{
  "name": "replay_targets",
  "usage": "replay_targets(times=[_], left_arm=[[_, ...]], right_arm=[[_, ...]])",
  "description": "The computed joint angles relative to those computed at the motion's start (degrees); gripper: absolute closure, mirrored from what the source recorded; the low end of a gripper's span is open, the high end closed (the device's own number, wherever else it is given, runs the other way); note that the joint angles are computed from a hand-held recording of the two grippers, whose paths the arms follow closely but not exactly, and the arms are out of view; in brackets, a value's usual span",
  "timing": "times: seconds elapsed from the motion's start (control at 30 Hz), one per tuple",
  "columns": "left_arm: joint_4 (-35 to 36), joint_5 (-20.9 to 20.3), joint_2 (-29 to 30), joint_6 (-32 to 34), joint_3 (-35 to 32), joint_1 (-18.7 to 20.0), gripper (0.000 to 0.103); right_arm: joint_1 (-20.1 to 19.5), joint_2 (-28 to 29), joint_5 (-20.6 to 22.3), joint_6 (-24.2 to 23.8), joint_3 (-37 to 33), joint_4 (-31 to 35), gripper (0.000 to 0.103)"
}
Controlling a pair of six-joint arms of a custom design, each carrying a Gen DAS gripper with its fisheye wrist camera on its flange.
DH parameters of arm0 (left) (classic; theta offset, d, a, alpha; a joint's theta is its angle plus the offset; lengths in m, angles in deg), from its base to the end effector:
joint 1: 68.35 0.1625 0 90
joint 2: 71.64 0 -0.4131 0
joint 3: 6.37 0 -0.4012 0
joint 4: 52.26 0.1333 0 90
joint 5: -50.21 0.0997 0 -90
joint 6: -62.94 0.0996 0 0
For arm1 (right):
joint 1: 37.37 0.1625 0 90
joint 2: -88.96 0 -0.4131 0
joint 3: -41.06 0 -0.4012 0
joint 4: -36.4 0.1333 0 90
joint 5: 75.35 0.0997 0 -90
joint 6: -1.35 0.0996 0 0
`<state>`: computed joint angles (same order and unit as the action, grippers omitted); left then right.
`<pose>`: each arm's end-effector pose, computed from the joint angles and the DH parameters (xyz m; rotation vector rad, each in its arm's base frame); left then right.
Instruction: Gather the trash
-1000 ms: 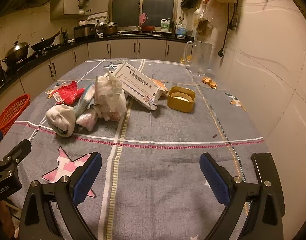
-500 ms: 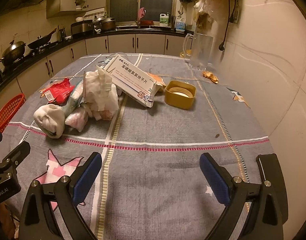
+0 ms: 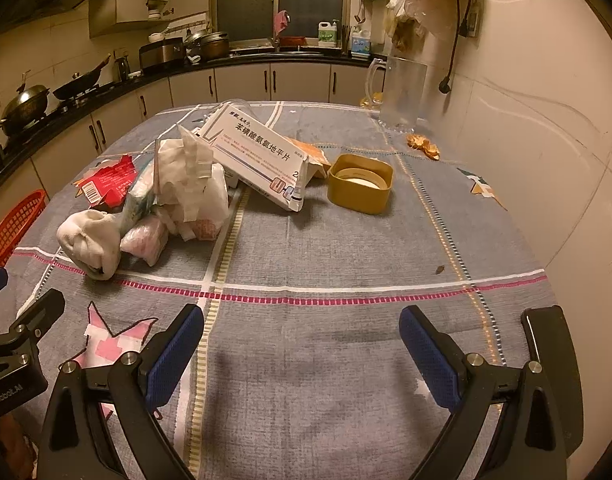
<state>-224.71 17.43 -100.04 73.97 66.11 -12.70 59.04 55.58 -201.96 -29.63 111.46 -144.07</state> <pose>-0.2515 -0.7526 0.0995 0.4450 2.1038 -0.9528 0.1615 -0.7757 0.1807 0.3549 -2.1822 0.9194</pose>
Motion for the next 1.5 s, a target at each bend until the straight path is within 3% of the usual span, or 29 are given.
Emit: replay_targets(times=[0.13, 0.27, 0.5, 0.7, 0.9, 1.03, 1.23, 1.3, 1.37, 1.5], left_arm=[[0.27, -0.44, -0.08, -0.07, -0.17, 0.19, 0.000], [-0.37, -1.77, -0.14, 1.45, -0.76, 0.38, 0.000], [8.61, -9.41, -0.47, -4.09, -5.69, 2.08, 0.000], [15.77, -10.72, 3.20, -3.62, -12.44, 2.57, 0.023], [20.06, -11.38, 6.17, -4.29, -18.12, 3.36, 0.026], [25.07, -13.38, 7.16, -6.99, -21.59, 4.27, 0.045], [25.71, -14.32, 7.69, -6.33, -22.98, 4.83, 0.057], [25.02, -14.48, 7.71, -5.45, -22.79, 4.90, 0.058], [24.30, -14.57, 7.64, -4.86, -22.43, 4.88, 0.059], [23.87, -15.63, 7.18, -4.67, -21.97, 5.05, 0.064]], right_arm=[[-0.02, 0.15, 0.17, 0.06, -0.20, 0.35, 0.003], [-0.09, -0.36, 1.65, 0.43, -0.20, 1.70, 0.010], [-0.76, -2.65, 8.48, 3.06, -0.18, 6.37, 0.021], [-1.26, -3.17, 13.58, 3.58, -1.36, 10.52, 0.035], [-1.46, -2.74, 21.90, 2.78, -5.56, 16.96, 0.036], [-1.63, 0.07, 25.80, 3.46, -12.44, 24.22, 0.036], [-1.90, 7.59, 25.65, 5.51, -26.30, 33.71, 0.037], [-2.02, 10.19, 25.67, 6.00, -30.91, 36.94, 0.042], [-1.82, 12.17, 24.14, 5.88, -33.98, 38.55, 0.055], [-1.89, 11.86, 23.88, 5.68, -32.89, 37.35, 0.057]])
